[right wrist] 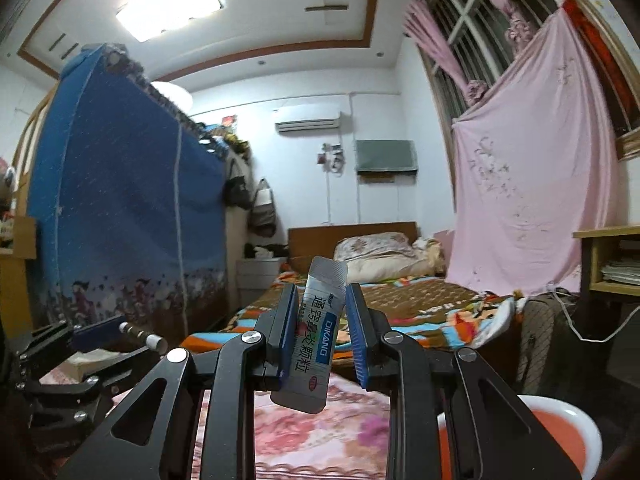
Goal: Collect trash
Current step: 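Lift the black cylinder and white packet and carry both over the bucket, then open both grippers above the bucket to drop the cylinder and packet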
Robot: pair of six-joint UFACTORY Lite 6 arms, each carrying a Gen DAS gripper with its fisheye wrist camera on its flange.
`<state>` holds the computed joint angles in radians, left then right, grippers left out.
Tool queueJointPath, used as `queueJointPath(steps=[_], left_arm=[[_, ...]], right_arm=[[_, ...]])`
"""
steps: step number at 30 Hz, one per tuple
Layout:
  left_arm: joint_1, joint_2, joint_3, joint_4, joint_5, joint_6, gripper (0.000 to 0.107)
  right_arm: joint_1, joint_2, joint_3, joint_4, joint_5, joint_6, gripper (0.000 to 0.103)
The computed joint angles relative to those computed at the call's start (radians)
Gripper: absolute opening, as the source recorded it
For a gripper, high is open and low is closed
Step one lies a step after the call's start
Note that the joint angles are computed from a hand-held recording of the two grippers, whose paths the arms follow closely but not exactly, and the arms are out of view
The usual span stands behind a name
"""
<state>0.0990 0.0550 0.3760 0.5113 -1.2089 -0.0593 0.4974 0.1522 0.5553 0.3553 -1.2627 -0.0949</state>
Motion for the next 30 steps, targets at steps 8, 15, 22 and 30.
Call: queueJointPath(steps=[8, 15, 22, 30], left_arm=[[-0.109, 0.0, 0.099, 0.01, 0.12, -0.16, 0.04], [-0.279, 0.084, 0.235, -0.056, 0.262, -0.215, 0.04], [-0.396, 0.249, 0.416, -0.032, 0.433, -0.328, 0.04], [-0.48, 0.347, 0.52, 0.002, 0.562, -0.372, 0.041]], right_arm=[[-0.159, -0.082, -0.078, -0.056, 0.055, 0.086, 0.024], [-0.288, -0.105, -0.093, -0.111, 0.135, 0.183, 0.024], [-0.429, -0.053, -0.041, -0.237, 0.247, 0.345, 0.024], [-0.505, -0.055, -0.047, -0.266, 0.306, 0.413, 0.032]])
